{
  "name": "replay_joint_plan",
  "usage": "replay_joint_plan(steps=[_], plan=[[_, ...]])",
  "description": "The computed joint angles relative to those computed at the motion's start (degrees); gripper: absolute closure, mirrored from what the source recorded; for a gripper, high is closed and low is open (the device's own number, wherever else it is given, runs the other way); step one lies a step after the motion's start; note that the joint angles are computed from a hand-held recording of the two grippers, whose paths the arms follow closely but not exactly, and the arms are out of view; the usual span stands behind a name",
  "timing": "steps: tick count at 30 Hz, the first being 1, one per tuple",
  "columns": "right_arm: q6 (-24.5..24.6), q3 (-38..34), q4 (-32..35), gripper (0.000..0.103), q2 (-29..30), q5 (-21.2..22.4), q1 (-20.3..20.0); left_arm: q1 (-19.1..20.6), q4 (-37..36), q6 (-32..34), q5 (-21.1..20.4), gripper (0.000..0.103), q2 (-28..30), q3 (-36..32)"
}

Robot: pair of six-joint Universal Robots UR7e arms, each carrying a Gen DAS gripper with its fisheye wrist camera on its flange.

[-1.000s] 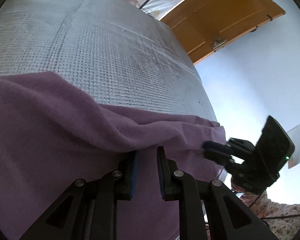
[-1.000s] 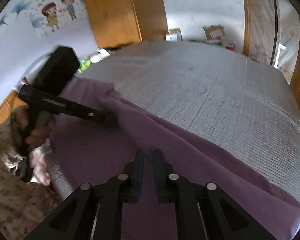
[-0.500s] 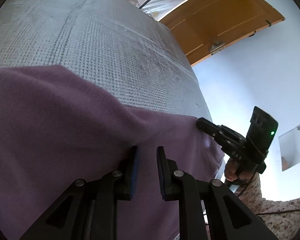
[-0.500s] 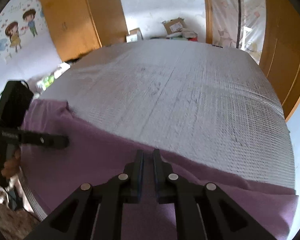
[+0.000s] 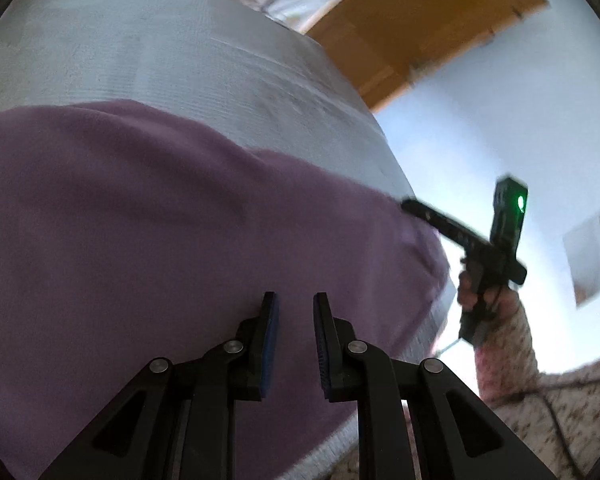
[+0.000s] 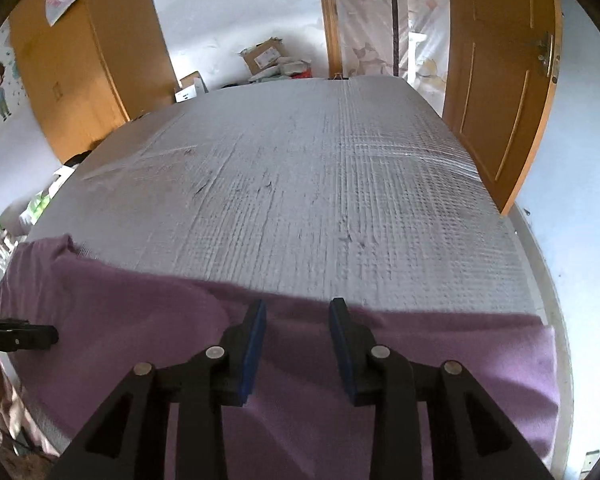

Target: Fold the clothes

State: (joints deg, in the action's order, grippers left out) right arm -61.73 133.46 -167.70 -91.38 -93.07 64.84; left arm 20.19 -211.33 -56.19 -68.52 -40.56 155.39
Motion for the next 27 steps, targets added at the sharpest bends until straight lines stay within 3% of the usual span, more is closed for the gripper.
replay_joint_plan(steps=[4, 6, 7, 10, 16, 22, 23, 25, 27], plan=[[-2.33, 1.86, 5.59, 0.069, -5.07, 3.27, -3.26, -4.23, 8.82, 3.56, -0.61, 0.085, -1.0, -2.67], [-6.6, 3.33, 10.5, 0.069, -7.98, 4.9, -4.87, -5.55, 12.01, 4.62, -1.12, 0.081, -1.19, -3.68], [-8.78, 4.13, 11.3, 0.069, -8.89, 4.98, -5.15, -6.23, 13.58, 5.17, -1.39, 0.076, -1.17, -4.18], [-13.31, 6.06, 13.26, 0.069, -10.86, 4.78, -5.61, -8.42, 18.74, 5.72, -0.94, 0.074, -1.53, -5.53], [-18.33, 7.42, 20.15, 0.069, -14.1, 5.61, -7.22, -10.18, 29.35, 5.36, 0.97, 0.071, -2.13, -9.39], [-23.17, 9.19, 21.42, 0.068, -15.91, 4.57, -8.34, -11.22, 36.27, 2.58, 3.73, 0.071, -2.13, -11.69], [-23.26, 9.26, 22.21, 0.068, -16.4, 4.99, -8.75, -11.16, 36.41, 2.37, 3.92, 0.072, -2.12, -11.74], [-23.31, 9.22, 23.81, 0.068, -17.16, 5.68, -9.35, -11.01, 36.5, 2.05, 4.2, 0.093, -2.03, -11.81], [-24.91, 9.4, 25.57, 0.068, -18.42, 6.31, -9.93, -11.06, 35.42, 1.49, 4.33, 0.098, -2.31, -11.27]])
